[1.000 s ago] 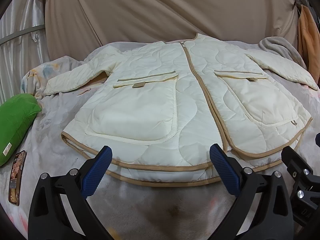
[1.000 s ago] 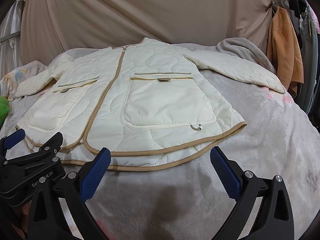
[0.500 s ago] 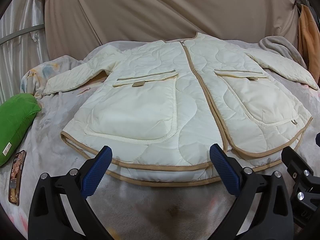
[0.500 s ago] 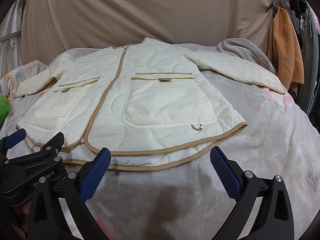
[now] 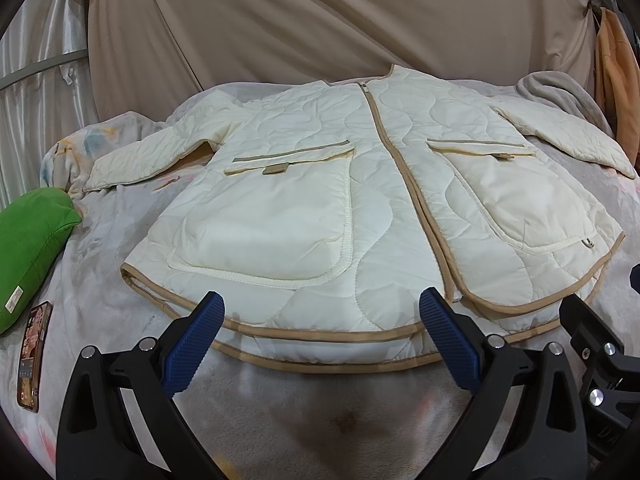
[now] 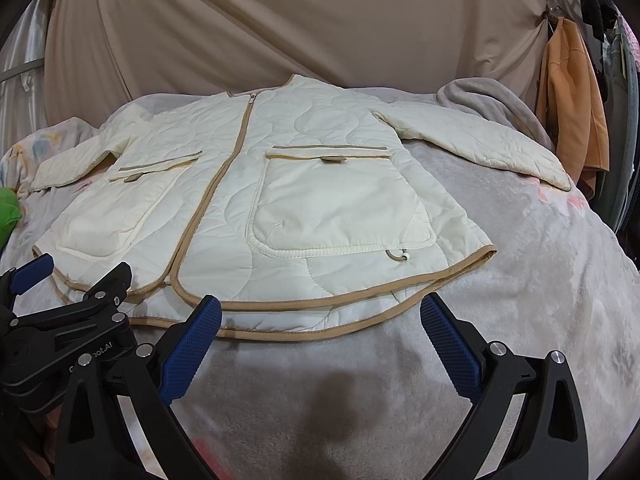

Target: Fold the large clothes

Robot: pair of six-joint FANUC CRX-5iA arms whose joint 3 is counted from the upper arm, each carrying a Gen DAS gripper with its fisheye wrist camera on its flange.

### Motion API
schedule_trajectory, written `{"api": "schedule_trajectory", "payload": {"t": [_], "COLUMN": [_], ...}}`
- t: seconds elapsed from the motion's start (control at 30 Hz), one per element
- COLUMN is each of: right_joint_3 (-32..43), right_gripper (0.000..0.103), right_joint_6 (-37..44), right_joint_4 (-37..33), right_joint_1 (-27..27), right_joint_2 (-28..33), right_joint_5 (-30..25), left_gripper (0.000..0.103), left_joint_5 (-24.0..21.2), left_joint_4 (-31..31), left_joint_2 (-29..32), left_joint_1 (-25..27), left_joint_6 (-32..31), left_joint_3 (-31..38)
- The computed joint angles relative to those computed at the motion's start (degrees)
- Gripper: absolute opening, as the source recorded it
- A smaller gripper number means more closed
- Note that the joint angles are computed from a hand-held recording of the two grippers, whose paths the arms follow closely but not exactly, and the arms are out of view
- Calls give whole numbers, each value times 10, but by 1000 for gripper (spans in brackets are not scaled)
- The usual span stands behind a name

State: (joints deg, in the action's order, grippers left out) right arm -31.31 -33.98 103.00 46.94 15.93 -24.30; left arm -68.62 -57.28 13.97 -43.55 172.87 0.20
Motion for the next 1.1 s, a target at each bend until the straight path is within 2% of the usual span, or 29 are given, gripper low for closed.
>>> {"api": "schedule_trajectory", "payload": {"t": [1.1], "right_joint_3": [3], "right_gripper": [98], "right_joint_6": [8], "right_joint_4": [-10], "right_joint_1": [5], "right_joint_2": [2], "right_joint_5": [-2], "left_gripper": [96], "left_joint_5": [-2], "left_joint_4": [1], "left_joint_2": [1], "left_joint_1": [0], "left_joint_6": [-2], "left_joint_3": [2]}}
